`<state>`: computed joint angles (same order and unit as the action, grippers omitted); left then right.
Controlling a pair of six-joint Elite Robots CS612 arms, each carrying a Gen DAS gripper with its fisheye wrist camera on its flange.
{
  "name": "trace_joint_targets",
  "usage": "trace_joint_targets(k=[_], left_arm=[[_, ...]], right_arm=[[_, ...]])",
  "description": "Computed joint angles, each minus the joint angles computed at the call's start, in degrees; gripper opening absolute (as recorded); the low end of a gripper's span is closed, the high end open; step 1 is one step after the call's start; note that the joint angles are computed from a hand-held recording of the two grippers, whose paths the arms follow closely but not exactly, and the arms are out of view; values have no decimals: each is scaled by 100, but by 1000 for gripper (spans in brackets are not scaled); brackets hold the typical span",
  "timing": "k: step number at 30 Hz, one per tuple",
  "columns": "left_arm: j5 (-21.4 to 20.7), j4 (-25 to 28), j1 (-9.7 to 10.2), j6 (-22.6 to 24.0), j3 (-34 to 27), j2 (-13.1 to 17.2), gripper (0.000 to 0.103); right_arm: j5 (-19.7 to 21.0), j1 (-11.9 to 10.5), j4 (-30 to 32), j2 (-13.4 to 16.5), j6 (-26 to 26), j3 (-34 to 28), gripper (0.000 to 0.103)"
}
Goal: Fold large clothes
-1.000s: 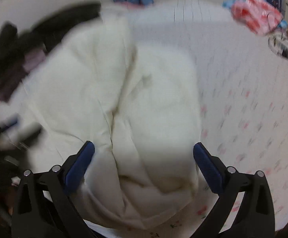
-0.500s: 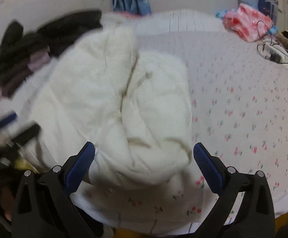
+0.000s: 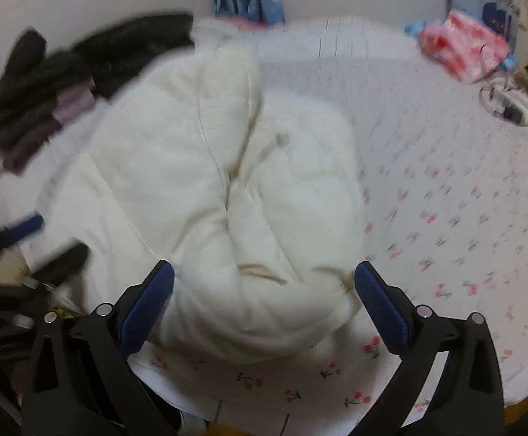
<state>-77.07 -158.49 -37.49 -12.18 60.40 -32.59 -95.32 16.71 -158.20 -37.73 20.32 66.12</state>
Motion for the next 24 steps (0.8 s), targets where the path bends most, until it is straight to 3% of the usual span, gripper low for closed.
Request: trace_joint_targets(k=[2,6,16,24], left_arm=[[-67,113,12,24,-93,53,98],[-117,90,25,46,-170,123,98],[-143,41,36,40,-187,142,98],[-31,-333,-6,40,122,-31,98]], right_arm=[[302,-70,163,44,132,-34,96],[394,-93,142,19,76,-6,96],[390,-96,76,-45,99,87,96],[155,-24,-283,-214,21,364,96]])
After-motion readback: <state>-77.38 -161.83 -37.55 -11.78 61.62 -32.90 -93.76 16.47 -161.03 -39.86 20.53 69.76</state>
